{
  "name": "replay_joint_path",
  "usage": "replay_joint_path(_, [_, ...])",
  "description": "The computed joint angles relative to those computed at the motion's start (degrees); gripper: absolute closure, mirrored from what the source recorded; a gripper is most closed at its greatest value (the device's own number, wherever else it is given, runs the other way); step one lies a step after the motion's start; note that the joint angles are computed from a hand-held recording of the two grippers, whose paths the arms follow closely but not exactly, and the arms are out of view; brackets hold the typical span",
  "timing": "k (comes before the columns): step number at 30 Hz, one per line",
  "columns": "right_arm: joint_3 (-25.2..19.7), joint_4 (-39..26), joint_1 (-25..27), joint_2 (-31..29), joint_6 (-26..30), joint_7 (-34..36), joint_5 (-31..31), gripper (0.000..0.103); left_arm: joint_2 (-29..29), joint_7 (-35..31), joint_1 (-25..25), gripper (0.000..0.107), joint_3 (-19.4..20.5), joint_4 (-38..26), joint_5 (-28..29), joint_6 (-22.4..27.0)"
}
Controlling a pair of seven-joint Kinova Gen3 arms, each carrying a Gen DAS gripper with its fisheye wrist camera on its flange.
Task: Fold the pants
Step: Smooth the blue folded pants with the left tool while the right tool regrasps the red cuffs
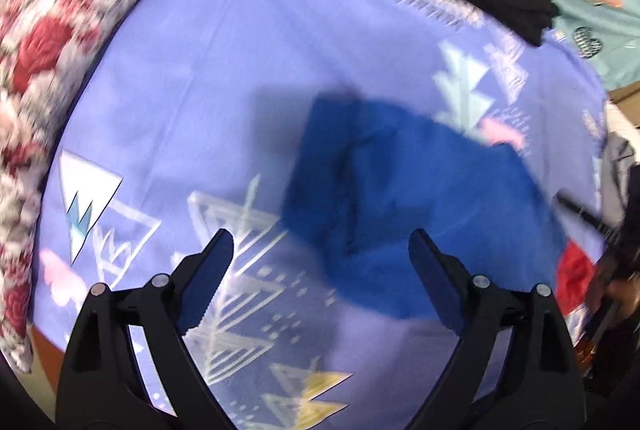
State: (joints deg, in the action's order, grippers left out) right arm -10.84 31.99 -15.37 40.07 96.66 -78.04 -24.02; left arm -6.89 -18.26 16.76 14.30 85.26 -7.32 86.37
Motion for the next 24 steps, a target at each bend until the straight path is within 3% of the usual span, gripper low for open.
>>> replay_joint_path(4, [-2.3,10.6,2.7,-4.3,-4.2,-0.2,2.9,0.057,3.8,0.3,0.8,0.017,-0.2,-0.4,-3.8,-4.1])
replay_joint_path(7, [0.3,17.0,3.0,-7.8,-10.4,-3.1,6.8,0.058,10.0,0.1,0.0,0.017,-2.1,1.0,-3.0,-0.5])
replay_joint_path(9, [1.3,19.9,3.5,-9.6,-13.6,-4.0,8.3,0.063,10.2,2.0,0.1,0.017,-4.4,2.0,-0.3,-1.5])
replay_joint_path(11, [4.3,21.6,3.7,-12.2,-15.5,-4.0,8.7,0.058,10.5,2.3,0.6,0.018,-4.7,0.8,-0.3,-0.7])
replay_joint_path(15, [0.5,20.0,13.2,-12.5,-8.9,-2.3,0.7,0.053,10.6,-1.0,2.8,0.017,-4.0,-3.5,-2.1,0.3])
replay_joint_path(18, [1.1,23.0,19.6,-13.9,-4.1,-0.6,-4.2,0.05,11.0,-2.4,5.3,0.012,-2.8,-5.4,-4.6,0.0])
replay_joint_path(21, [2.6,27.9,24.4,-16.4,-4.1,-3.5,-4.7,0.045,12.4,-3.6,8.0,0.009,-2.8,-4.2,-7.0,0.1])
replay_joint_path(24, [4.0,32.0,25.7,-18.3,-6.8,-4.9,-3.7,0.046,14.1,-5.0,7.1,0.009,-3.9,-2.9,-3.7,1.5])
